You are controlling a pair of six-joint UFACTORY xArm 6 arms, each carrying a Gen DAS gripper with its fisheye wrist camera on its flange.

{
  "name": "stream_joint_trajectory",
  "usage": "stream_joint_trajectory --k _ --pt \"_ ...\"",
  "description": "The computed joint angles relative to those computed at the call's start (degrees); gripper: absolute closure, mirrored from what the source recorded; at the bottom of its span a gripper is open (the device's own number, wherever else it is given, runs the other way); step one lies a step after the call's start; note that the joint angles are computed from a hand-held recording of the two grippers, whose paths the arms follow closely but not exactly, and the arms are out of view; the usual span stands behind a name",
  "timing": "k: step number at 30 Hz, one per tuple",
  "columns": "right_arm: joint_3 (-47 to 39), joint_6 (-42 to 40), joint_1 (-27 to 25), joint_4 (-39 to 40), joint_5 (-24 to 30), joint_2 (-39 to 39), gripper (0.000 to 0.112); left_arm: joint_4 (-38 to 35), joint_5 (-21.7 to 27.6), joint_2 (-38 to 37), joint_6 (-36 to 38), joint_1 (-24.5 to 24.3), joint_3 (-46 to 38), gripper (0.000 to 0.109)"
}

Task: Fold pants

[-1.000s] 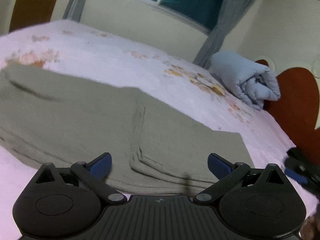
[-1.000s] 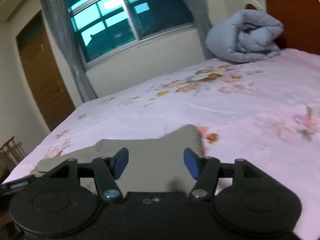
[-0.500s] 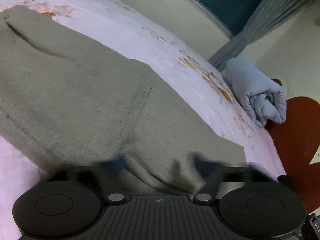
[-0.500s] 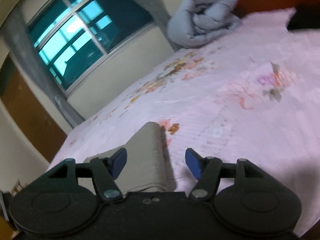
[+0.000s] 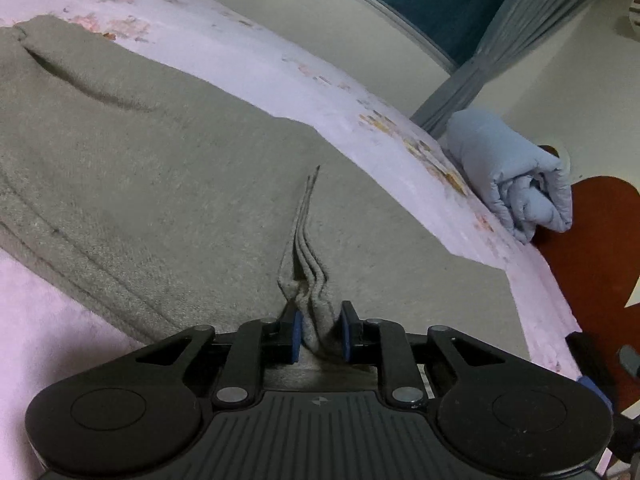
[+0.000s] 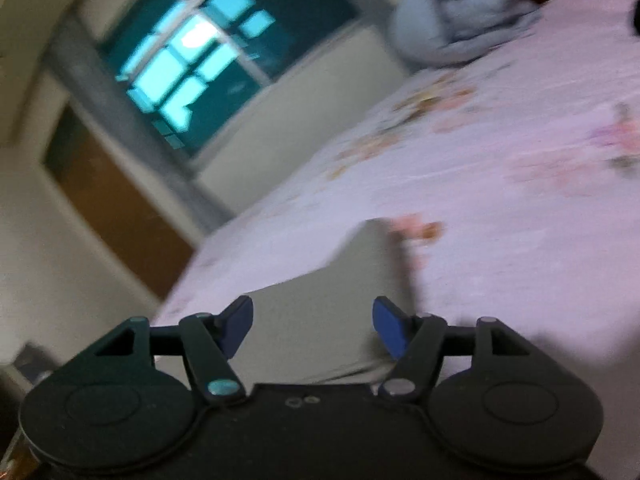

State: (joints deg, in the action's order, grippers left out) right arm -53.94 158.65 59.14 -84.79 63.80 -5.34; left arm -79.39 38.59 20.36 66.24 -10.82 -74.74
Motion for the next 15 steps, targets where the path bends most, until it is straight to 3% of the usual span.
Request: stream_joint_trajectory --k 2,4,5,6,7,10,12,15 --pt "-0.6 4.9 -3.3 -4.6 -6.9 1.2 0.047 0.0 0.7 -0.1 0.0 0.4 0.1 0.083" --pt "-1.4 9.4 -6.1 -6.7 -11.3 3.1 0.042 0.3 0.9 -0.2 0.4 0.3 0.1 0.08" --pt "-1.7 10.5 -8.6 -5.4 -16.2 4.1 0.038 1.0 1.6 0.0 0.2 0.5 -0.4 0.075" --pt "-1.8 10.7 -11.0 -1.8 -20.6 5.5 0.043 1.5 2.5 -0.1 0.3 0.7 -0.6 0.07" --pt "-1.6 11.3 -12.0 -0.1 -22.7 6.3 0.057 2.8 4.1 -0.8 0.0 1.5 -0.8 0.059" --pt "-1.4 10.9 -10.0 -0.8 -18.6 4.5 0.051 0.0 0.0 -4.7 6.1 0.7 2.3 0.017" --pt "-2.6 5.9 -8.2 -1.1 -15.1 4.3 0.042 -1.7 -4.4 -6.2 10.3 -0.6 3.9 0.011" --pt "-4.3 -1.4 -12.1 5.3 -22.9 7.0 0.043 4.2 -8.3 -4.7 9.5 -2.4 3.0 0.011"
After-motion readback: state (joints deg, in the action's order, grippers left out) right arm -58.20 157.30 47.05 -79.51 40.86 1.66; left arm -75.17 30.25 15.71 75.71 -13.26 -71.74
